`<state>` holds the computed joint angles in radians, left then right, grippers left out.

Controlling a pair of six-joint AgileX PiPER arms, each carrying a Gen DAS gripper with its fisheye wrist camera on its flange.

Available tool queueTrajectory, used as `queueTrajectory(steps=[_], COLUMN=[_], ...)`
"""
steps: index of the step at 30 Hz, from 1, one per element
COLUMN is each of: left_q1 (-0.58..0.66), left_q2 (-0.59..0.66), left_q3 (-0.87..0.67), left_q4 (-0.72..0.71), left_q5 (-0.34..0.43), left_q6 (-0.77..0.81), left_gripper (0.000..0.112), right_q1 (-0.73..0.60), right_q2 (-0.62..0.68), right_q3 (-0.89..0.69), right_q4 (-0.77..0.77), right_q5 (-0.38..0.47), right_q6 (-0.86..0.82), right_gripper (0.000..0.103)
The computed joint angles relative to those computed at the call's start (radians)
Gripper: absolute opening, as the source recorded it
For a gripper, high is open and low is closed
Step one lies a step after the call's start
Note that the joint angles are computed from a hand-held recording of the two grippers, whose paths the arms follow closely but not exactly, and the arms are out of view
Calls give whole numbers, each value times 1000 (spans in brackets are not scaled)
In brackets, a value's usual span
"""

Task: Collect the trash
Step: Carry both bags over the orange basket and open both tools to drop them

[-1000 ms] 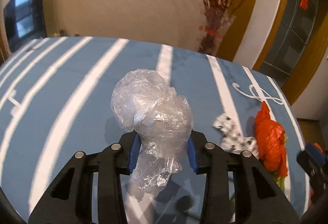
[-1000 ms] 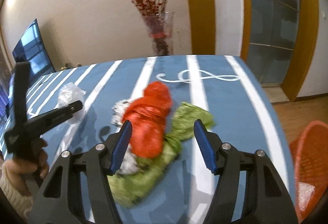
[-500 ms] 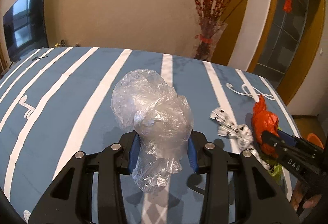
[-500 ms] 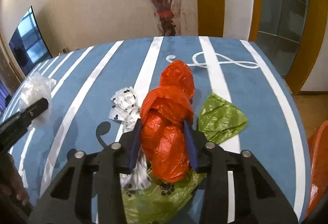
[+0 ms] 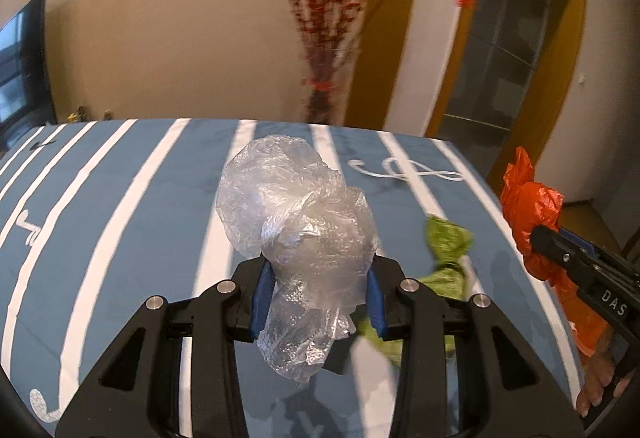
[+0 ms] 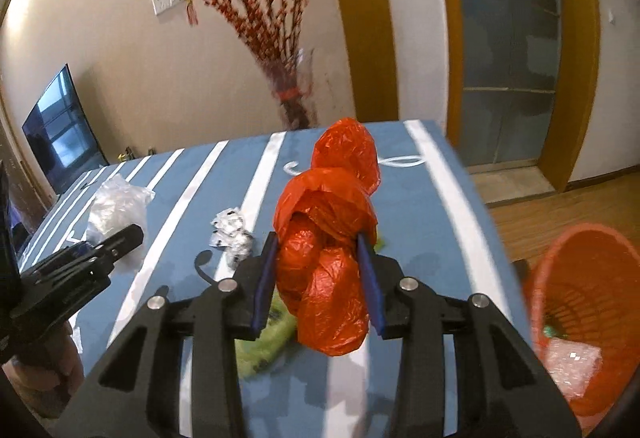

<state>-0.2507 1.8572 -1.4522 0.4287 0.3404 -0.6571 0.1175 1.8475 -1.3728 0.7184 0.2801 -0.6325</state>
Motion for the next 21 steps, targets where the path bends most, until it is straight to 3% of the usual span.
queueTrajectory(steps=[5,15,21], left_q1=[-74,-217,-301], left_q2=[-10,21,69], left_q3=[-8,-83,-161], left_q4=[-3,-62,-95], left_q5=[4,27,54], left_q6=[6,74,113], left_gripper=[39,39,39], right_q1=[-76,-273,-402], right_q2=[-118,-280,-335], right_q3=[149,355,425], right_q4=[245,731,857], right_q5=[-42,-33,17], right_q6=[-267,-792,-924], right_gripper=[38,39,39])
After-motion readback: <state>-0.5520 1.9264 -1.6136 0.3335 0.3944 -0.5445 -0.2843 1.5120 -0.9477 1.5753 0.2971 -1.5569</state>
